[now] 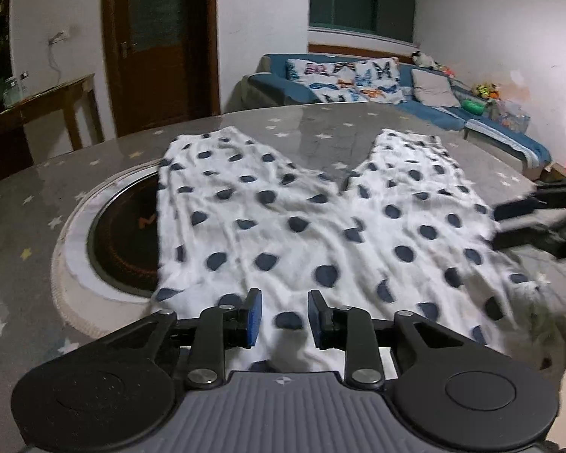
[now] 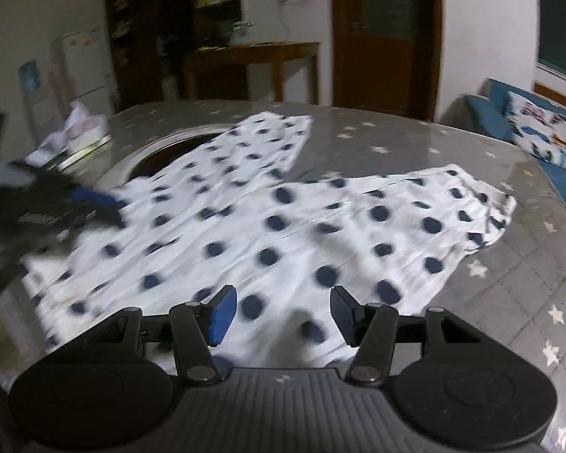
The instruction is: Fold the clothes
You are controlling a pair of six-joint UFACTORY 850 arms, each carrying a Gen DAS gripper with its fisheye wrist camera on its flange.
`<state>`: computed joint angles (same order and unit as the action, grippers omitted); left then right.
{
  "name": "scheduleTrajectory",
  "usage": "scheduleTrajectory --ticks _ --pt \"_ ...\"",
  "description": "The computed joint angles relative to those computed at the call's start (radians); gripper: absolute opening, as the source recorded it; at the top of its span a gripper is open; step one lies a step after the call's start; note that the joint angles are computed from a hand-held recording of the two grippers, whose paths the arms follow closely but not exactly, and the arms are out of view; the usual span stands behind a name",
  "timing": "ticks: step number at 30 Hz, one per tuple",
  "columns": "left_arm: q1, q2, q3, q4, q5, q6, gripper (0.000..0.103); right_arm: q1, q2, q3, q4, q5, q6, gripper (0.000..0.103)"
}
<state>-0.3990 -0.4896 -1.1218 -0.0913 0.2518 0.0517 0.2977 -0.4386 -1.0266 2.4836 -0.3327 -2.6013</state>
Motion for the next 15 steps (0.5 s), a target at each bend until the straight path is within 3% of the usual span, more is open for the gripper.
scheduleTrajectory --ticks 7,15 --pt "-0.025 -0.002 -0.024 0.349 -0.003 -0.329 0.033 -0.027 -0.066 -0.061 0.077 0.061 -0.04 0.056" --pt "-0.078 -0.075 -0.125 0.822 0.03 -0.784 0.033 -0.055 -0.113 -0.152 0.17 0.05 -0.104 0.056"
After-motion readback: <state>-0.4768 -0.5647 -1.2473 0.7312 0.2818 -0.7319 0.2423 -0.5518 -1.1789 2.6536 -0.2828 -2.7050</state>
